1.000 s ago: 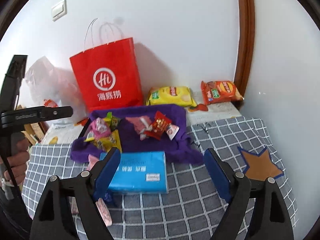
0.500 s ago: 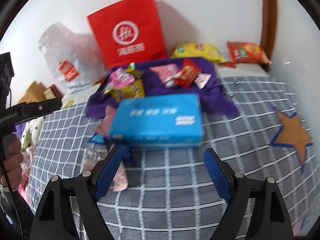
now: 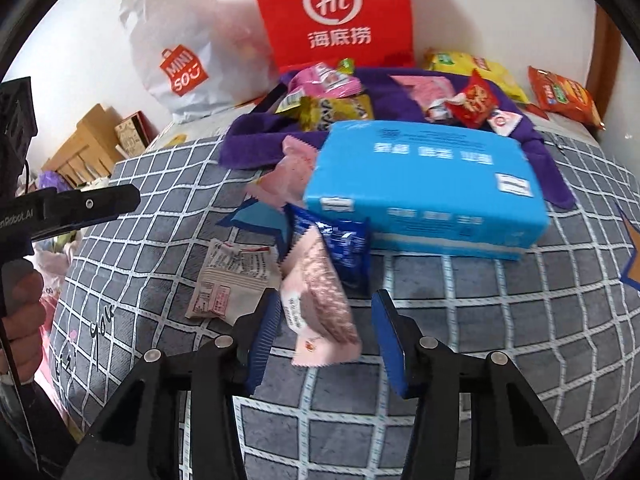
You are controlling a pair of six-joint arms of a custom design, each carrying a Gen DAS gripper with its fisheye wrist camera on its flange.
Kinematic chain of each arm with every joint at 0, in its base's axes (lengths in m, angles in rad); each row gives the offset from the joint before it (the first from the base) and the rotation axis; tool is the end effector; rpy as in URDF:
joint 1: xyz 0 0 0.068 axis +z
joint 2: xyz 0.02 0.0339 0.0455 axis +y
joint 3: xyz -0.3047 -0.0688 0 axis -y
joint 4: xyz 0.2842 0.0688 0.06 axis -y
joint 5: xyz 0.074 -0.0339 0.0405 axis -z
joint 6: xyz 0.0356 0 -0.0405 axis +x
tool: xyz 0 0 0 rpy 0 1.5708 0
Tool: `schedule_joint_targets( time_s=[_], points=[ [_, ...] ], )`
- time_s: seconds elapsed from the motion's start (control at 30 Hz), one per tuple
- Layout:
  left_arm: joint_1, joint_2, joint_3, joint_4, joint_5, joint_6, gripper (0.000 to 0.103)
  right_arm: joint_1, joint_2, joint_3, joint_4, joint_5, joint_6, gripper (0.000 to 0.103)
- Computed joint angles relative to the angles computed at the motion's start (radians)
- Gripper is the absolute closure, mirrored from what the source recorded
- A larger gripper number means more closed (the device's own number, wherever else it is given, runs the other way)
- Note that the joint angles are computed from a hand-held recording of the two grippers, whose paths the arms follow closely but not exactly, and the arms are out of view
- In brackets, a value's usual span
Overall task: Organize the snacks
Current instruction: 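Return to the snack pile and grasp a pale pink packet with the right gripper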
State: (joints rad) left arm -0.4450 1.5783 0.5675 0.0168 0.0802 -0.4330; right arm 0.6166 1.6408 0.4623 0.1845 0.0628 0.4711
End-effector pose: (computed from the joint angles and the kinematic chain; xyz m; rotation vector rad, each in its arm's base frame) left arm 0.2549 -0.1247 0.1175 0.0469 2.6202 -0.4256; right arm 0.2176 0.1515 0.0860 -0.1646 2.5920 0.3289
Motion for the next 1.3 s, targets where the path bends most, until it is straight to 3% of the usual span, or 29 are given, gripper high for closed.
schedule_joint_targets(
  time_s=[0.1, 0.13, 0.17, 0.37, 0.53, 0.67, 0.73, 0.8, 0.87, 1.0, 1.17, 1.27, 1.3],
  points=[
    [0.006, 0.009, -0.012, 0.020, 0.014, -0.007, 0.027, 0.020, 0.044, 0.020, 0.017, 0.033, -0.009, 0.061],
    [0.007, 0.016, -0.012, 0.026, 0.020, -0.009, 0.027, 0.028, 0.063, 0.033, 0.007, 0.053, -0.009, 0.067],
    [0.005, 0.020, -0.013, 0.031, 0.024, -0.013, 0.027, 0.026, 0.067, 0.031, 0.013, 0.048, -0.016, 0.080],
    [-0.029, 0.060, -0.011, 0.068, 0.032, -0.035, 0.027, 0.001, -0.128, -0.107, 0.042, 0.031, -0.042, 0.087],
    [-0.071, 0.108, 0.005, 0.092, 0.027, -0.055, 0.027, -0.142, -0.293, -0.200, -0.050, 0.030, -0.106, 0.087],
    [-0.098, 0.154, 0.018, 0.113, 0.028, -0.084, 0.027, -0.344, -0.265, -0.221, -0.056, -0.047, -0.186, 0.081],
    [-0.110, 0.177, 0.025, 0.117, 0.031, -0.096, 0.027, -0.446, -0.272, -0.235, -0.055, -0.114, -0.219, 0.073],
    [-0.115, 0.190, 0.025, 0.123, 0.034, -0.105, 0.027, -0.543, -0.288, -0.259, -0.031, -0.214, -0.242, 0.046],
    [-0.118, 0.199, 0.022, 0.131, 0.032, -0.114, 0.027, -0.581, -0.283, -0.279, 0.012, -0.277, -0.249, 0.038],
    [-0.111, 0.208, 0.013, 0.147, 0.045, -0.123, 0.027, -0.503, -0.219, -0.268, 0.070, -0.217, -0.226, 0.038],
    [-0.109, 0.213, -0.006, 0.182, 0.079, -0.141, 0.027, -0.400, -0.001, -0.202, 0.152, -0.114, -0.237, 0.039],
    [-0.124, 0.226, -0.009, 0.200, 0.098, -0.147, 0.027, -0.321, 0.062, -0.227, 0.279, 0.047, -0.240, 0.058],
    [-0.136, 0.229, -0.008, 0.204, 0.085, -0.152, 0.027, -0.325, 0.070, -0.231, 0.296, 0.050, -0.245, 0.059]
  ],
)
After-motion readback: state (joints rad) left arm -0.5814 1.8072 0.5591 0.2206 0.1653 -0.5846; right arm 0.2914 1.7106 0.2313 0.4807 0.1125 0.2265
